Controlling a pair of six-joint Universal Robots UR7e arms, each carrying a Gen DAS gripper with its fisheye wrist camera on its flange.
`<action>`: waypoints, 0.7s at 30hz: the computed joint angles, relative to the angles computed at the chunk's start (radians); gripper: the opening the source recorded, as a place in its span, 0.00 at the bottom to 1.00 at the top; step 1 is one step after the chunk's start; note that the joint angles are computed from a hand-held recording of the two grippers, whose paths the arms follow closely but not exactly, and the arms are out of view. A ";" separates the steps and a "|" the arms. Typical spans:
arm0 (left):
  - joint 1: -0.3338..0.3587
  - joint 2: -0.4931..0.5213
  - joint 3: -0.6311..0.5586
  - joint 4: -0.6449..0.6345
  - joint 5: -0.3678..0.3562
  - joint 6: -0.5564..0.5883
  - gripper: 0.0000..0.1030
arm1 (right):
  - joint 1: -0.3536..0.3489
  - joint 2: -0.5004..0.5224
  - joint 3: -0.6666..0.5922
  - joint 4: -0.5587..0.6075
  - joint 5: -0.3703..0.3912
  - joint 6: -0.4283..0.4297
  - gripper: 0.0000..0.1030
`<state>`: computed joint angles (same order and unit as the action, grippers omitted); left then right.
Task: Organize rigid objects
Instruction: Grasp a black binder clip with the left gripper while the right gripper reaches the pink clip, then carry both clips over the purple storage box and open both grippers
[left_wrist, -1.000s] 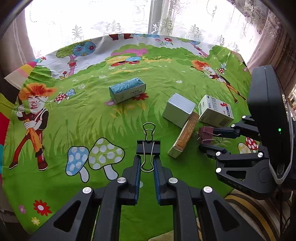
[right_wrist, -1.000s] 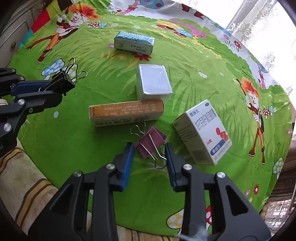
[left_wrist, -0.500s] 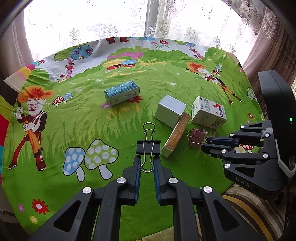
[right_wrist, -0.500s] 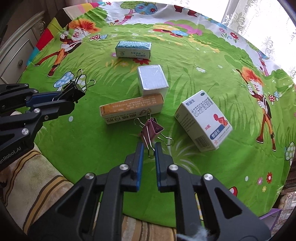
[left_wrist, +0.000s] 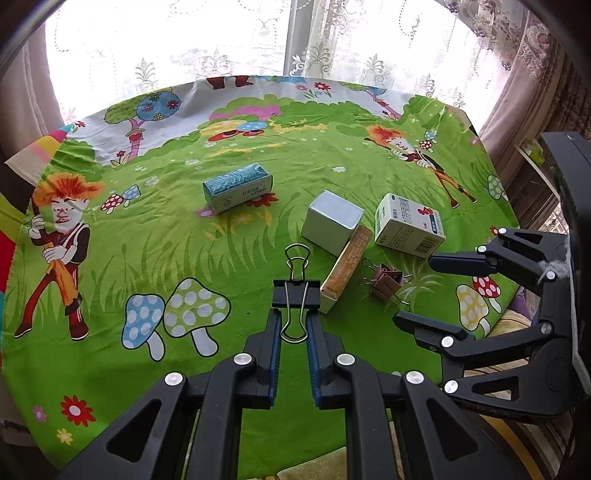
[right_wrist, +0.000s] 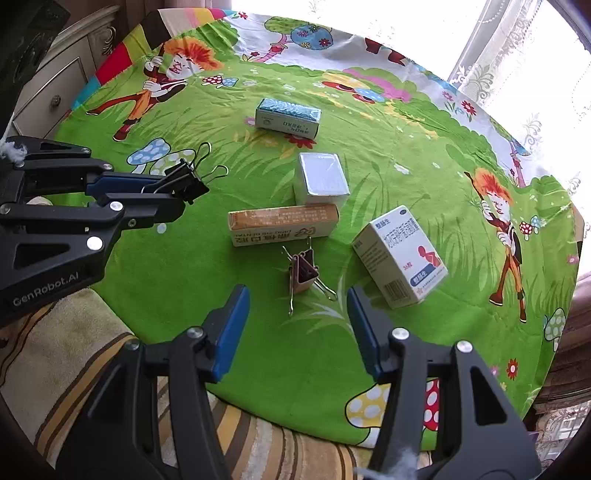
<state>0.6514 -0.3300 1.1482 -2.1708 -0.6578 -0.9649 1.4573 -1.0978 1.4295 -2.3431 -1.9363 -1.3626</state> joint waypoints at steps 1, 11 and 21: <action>0.000 -0.001 0.002 -0.007 -0.001 0.001 0.13 | 0.003 0.012 -0.008 0.004 -0.005 0.000 0.57; -0.008 0.003 -0.003 -0.026 0.003 0.003 0.13 | 0.001 0.082 -0.096 0.109 -0.050 0.063 0.25; -0.040 0.047 -0.062 -0.085 -0.001 0.077 0.13 | -0.038 -0.032 -0.082 0.135 0.058 0.173 0.25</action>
